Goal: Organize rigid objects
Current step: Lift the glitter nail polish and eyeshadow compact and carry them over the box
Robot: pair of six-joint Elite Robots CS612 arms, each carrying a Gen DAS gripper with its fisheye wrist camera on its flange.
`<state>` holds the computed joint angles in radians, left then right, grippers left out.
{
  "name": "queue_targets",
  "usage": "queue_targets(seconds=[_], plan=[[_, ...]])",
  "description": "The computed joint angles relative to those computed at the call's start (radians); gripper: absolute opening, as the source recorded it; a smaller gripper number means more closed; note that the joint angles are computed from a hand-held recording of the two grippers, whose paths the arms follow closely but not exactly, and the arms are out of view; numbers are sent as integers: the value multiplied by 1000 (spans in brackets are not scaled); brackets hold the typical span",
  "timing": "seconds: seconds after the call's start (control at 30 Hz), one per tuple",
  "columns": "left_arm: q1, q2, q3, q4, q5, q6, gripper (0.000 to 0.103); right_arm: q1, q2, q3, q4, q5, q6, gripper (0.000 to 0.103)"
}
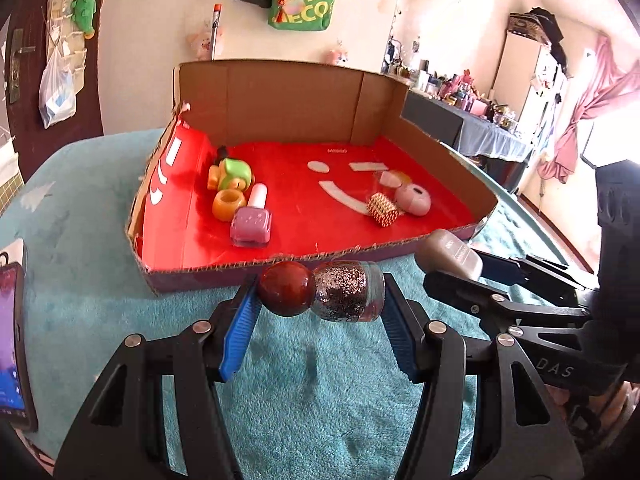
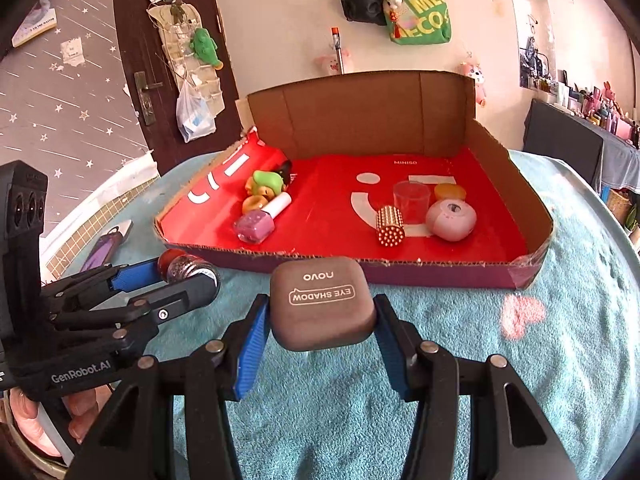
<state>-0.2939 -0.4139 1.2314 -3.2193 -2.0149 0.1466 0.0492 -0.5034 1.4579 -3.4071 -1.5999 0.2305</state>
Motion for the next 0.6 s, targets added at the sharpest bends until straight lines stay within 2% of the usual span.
queue_targets(seconds=[0.27, 0.6], plan=[[-1, 7, -38, 3, -16, -10, 57, -9, -8, -13, -9, 21, -12, 54], [-2, 31, -115, 94, -31, 5, 57, -21, -5, -54, 33, 49, -35, 54]])
